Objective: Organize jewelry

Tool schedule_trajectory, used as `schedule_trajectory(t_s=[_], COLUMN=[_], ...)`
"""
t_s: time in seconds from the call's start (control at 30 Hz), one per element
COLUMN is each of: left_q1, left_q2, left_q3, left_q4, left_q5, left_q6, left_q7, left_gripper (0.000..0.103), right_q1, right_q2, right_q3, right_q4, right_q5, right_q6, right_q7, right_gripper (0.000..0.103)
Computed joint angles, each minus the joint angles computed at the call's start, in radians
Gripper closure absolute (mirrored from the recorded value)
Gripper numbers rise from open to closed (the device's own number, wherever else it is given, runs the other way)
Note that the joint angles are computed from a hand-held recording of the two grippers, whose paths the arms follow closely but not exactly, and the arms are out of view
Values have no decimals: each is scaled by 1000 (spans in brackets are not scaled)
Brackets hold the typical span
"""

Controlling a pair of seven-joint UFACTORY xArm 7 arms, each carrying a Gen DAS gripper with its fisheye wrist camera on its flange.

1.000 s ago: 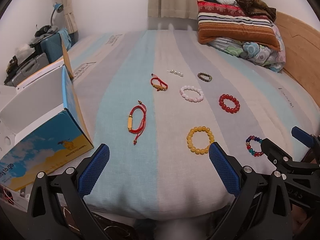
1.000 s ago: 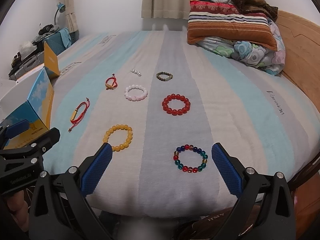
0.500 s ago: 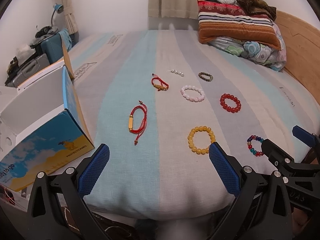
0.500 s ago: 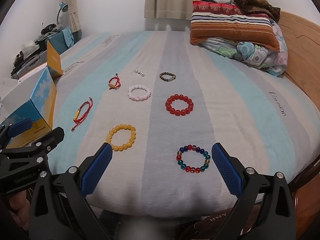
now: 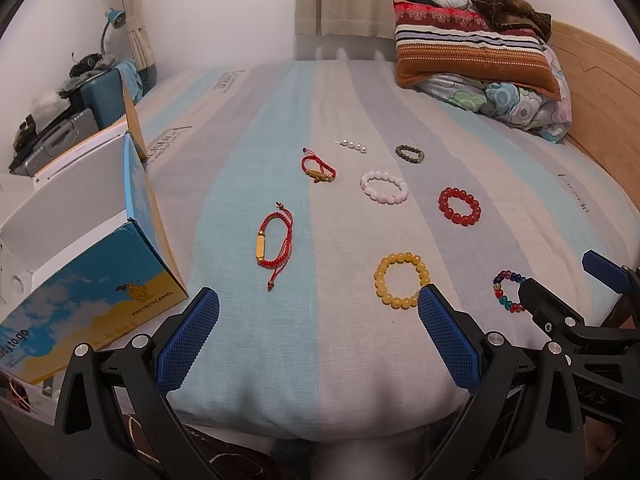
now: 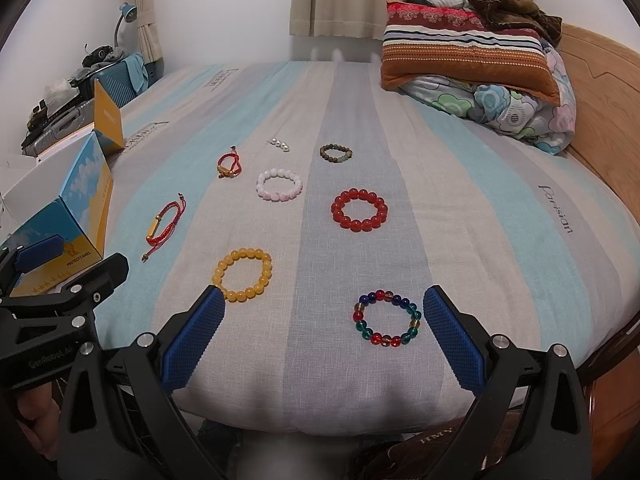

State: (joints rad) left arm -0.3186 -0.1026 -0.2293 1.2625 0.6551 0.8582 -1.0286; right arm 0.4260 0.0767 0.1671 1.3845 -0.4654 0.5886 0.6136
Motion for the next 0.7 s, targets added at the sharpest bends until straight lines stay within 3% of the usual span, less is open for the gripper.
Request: schedule_trajectory(t_s=[0.7], left_q1=[0], left_q2=[-3], left_q3=[-1], left_q4=[-2], left_q5=[-5], left_q6=[-4], left_q7=[2], left_gripper=[6], right_q1=[0], right_q2=[0], right_q3=[0], right_q4=[1], right_q5=[2], right_q6=[-4], right_q7=[0], right_gripper=[7])
